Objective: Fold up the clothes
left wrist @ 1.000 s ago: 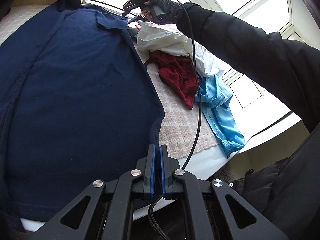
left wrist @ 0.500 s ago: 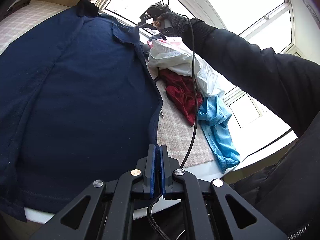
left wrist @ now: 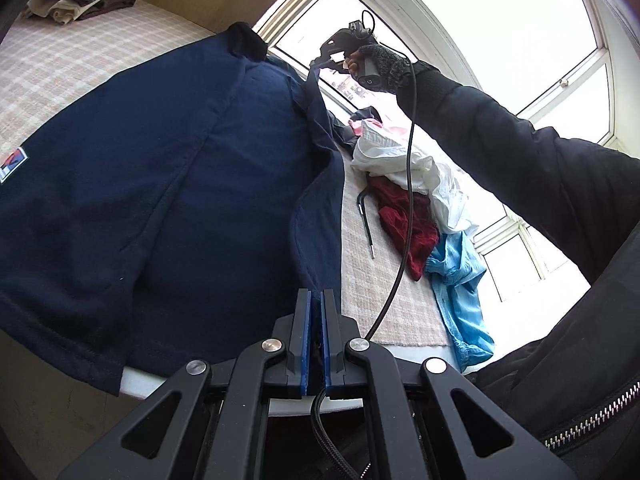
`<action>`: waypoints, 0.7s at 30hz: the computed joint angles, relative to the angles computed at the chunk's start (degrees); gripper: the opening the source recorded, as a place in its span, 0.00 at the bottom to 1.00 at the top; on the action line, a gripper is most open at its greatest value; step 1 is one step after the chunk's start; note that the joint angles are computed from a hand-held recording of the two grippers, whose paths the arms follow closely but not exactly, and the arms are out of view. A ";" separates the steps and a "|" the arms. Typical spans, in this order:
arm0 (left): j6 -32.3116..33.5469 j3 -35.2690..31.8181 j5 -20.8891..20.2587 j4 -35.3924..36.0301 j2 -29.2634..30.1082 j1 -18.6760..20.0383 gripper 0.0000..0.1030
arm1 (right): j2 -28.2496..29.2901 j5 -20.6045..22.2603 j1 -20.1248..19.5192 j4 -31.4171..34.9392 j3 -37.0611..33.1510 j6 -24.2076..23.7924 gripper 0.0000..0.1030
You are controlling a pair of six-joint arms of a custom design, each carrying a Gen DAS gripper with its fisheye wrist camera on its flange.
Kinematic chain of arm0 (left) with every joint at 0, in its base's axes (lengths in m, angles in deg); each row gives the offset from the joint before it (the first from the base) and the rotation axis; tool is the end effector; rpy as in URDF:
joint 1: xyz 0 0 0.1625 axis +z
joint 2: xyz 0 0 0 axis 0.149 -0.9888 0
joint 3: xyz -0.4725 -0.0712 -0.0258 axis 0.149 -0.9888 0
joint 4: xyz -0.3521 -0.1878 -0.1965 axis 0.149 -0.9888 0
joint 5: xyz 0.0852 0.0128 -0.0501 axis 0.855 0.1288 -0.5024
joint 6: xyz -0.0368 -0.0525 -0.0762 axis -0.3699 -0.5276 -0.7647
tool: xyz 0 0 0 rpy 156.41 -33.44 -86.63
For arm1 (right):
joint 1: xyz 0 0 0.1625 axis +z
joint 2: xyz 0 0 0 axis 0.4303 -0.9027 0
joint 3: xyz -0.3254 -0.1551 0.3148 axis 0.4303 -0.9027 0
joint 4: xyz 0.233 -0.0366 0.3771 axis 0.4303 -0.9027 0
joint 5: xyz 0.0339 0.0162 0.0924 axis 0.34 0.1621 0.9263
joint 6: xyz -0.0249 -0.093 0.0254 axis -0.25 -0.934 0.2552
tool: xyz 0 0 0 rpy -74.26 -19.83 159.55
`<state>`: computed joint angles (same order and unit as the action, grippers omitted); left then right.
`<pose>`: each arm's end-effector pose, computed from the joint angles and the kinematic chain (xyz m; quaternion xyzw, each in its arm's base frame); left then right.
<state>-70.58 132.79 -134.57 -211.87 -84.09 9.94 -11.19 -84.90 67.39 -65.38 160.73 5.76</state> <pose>-0.2273 -0.2485 0.1535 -0.1607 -0.9684 0.1886 0.0267 0.1114 -0.7719 0.2919 -0.0697 -0.9194 0.2415 0.3026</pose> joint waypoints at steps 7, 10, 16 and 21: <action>-5.13 1.58 4.17 5.80 -4.93 -2.57 0.04 | 3.22 1.84 0.50 -1.21 -1.89 -0.09 0.03; -5.60 1.33 6.18 9.21 -7.25 -4.88 0.04 | 4.17 -1.22 1.25 -1.28 -3.08 -1.04 0.03; -7.71 2.38 4.54 7.33 -6.35 -3.03 0.04 | 5.95 -10.04 2.11 2.49 -3.90 -4.52 0.04; -6.37 2.33 2.23 6.56 -5.59 -0.76 0.04 | 4.77 -15.93 5.02 2.20 -0.17 -5.54 0.23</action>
<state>-76.96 135.12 -132.34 -205.31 -89.68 9.18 -6.42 -100.83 72.41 -63.18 160.57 0.22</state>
